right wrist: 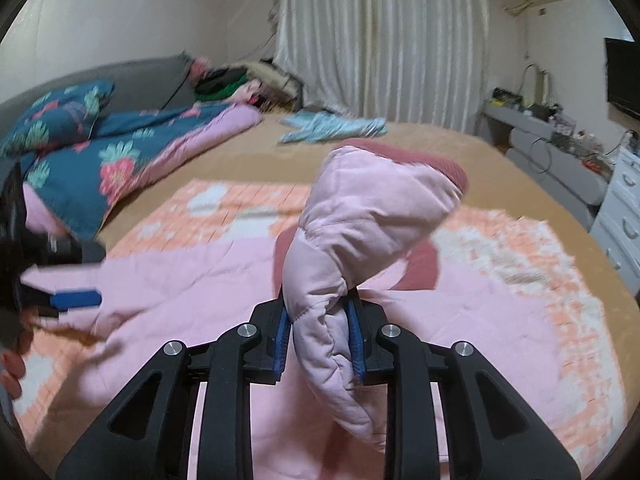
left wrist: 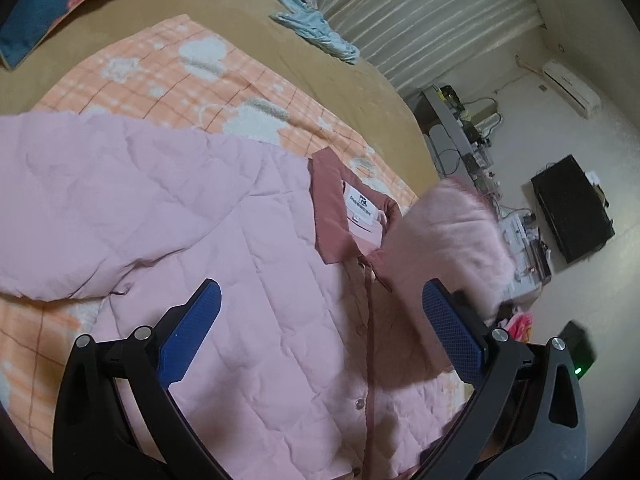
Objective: Fold large clothes
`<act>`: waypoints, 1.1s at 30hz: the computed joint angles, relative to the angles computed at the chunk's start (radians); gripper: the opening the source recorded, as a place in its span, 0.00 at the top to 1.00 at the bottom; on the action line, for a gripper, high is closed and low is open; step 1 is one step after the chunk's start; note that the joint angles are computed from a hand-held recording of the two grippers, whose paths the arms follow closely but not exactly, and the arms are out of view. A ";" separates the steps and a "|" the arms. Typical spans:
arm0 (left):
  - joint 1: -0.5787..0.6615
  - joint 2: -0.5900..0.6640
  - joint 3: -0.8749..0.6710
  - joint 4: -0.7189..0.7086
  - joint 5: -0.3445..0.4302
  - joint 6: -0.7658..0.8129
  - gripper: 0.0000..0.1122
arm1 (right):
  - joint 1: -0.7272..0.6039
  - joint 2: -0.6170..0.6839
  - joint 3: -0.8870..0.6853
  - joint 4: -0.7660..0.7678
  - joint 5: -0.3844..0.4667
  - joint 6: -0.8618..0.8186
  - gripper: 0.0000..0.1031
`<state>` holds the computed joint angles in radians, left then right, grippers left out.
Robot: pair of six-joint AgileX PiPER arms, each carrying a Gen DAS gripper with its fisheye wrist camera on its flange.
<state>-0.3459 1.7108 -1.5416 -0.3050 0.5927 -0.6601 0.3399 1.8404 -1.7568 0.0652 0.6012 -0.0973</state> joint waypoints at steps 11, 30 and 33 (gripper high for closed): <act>0.033 0.007 0.081 -0.266 -0.049 0.182 0.16 | 0.102 0.039 0.142 0.106 -0.018 -0.103 0.50; -0.145 0.198 -0.138 0.158 0.086 -0.105 0.88 | -0.269 -0.176 0.297 0.355 0.124 -0.355 0.17; -0.164 0.206 -0.252 0.284 0.160 -0.123 0.89 | -0.341 -0.164 0.270 0.359 0.136 -0.352 0.17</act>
<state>-0.5097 1.9166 -1.7939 -0.0210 0.7527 -0.7834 -0.0012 1.6768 -1.4872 0.4246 0.7376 -0.4495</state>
